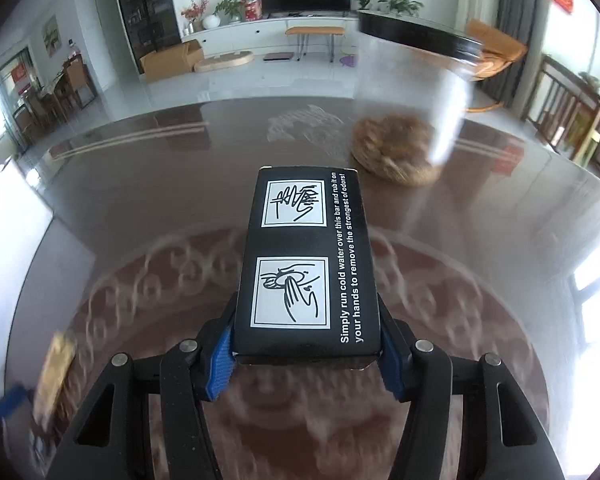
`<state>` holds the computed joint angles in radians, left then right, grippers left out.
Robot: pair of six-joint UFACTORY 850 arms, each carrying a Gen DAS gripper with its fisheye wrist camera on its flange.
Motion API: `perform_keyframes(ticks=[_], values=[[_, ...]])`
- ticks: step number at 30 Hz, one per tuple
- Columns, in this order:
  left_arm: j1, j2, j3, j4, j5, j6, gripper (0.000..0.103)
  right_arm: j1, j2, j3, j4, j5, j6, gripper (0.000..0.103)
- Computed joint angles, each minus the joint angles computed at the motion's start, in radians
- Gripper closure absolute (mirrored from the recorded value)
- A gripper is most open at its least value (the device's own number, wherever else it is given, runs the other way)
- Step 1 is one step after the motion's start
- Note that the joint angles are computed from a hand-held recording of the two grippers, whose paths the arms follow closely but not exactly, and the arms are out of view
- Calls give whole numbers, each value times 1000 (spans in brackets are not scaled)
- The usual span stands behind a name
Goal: Organize objects
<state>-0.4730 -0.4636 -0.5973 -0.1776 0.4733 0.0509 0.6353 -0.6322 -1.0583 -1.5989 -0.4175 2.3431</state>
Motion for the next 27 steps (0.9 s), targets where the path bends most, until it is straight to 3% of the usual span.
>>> perform_keyframes(ticks=[2, 6, 9, 13, 14, 16, 20, 27], values=[[0, 0, 0, 0, 0, 0, 0, 64, 42, 93, -43, -73, 135, 44], [0, -2, -1, -2, 1, 1, 0, 233, 113, 238, 107, -211, 273, 44], [0, -2, -2, 1, 0, -1, 0, 373, 148, 295, 286, -277, 354, 44], [0, -2, -2, 0, 1, 0, 0, 492, 153, 293, 457, -328, 331, 39], [0, -3, -3, 0, 0, 0, 0, 503, 159, 300, 461, -326, 334, 34], [0, -3, -2, 1, 0, -1, 0, 510, 168, 313, 458, -314, 353, 10], [0, -3, -2, 0, 1, -1, 0, 481, 179, 320, 465, -280, 308, 0], [0, -5, -5, 4, 0, -3, 0, 468, 165, 321, 434, -263, 335, 0]])
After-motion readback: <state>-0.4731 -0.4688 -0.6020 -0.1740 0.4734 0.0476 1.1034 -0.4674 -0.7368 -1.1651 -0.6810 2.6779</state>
